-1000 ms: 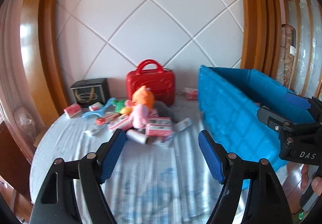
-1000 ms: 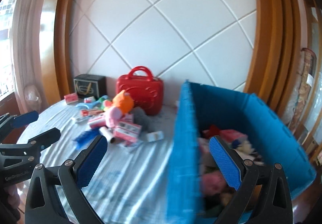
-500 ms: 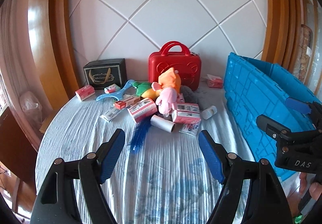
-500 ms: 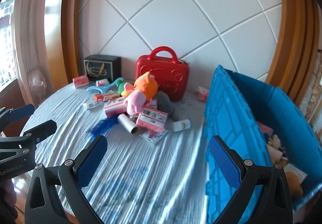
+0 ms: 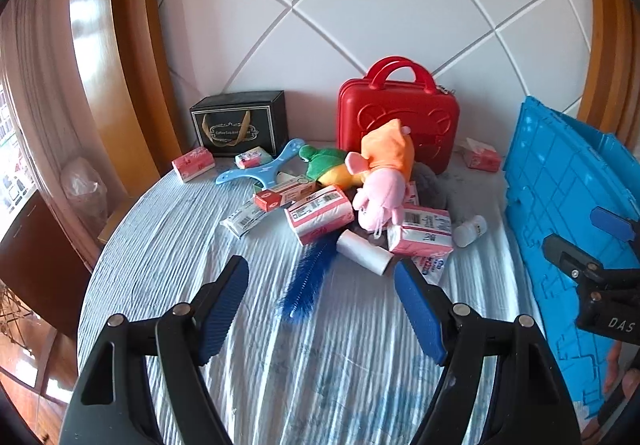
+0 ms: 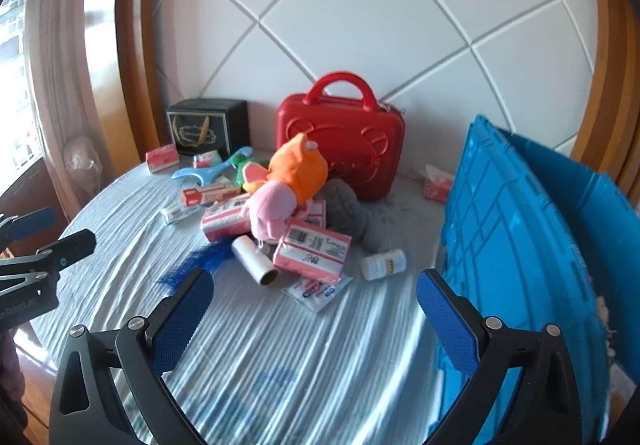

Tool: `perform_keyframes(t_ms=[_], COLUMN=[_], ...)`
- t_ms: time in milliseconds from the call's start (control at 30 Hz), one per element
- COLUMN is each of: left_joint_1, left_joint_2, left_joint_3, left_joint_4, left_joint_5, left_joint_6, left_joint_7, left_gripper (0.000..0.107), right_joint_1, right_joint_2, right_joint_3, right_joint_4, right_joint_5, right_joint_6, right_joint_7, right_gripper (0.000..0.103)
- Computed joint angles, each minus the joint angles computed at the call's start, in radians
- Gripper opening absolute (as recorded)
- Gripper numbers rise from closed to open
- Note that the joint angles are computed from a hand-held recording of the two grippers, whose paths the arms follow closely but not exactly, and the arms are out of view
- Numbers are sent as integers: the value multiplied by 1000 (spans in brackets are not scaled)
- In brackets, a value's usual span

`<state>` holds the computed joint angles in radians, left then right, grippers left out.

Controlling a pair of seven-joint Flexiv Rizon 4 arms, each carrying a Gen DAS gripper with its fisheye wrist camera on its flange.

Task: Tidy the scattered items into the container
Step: 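Reach both grippers toward the pink pig plush and white paper roll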

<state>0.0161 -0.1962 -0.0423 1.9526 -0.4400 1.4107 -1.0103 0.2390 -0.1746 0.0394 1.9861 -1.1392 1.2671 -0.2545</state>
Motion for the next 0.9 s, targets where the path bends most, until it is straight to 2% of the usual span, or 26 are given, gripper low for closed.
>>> perform_keyframes(t_ms=[100,267,500,700,900], left_joint_1=[10,57,94,74,10], left_joint_2=[-43,-123,-250,-358,-506], left_joint_3=[4,-36,-60,-64,-59], left_joint_4=[-50,-132,-271,-399,-607], left_joint_5=[19,-1,-12,12,59], left_joint_6=[-16,-23,-96,-178,-304], left_joint_7=[-3,82,125,95,26], left_gripper=[75,75,75,75,75], right_joint_1=[1,23,60,92,83], right_joint_2=[-30,-73,-174,-259,-311], right_joint_3=[-6,-17,-23,-51,-77], right_joint_4=[-23,-65,-165,-259,-311], right_joint_5=[37,105,280,394,467], right_joint_6=[-1,-37,-86,-132,-160], right_joint_7=[-19,-27,-113,-190,-246], right_gripper=[103,103,103,103,103])
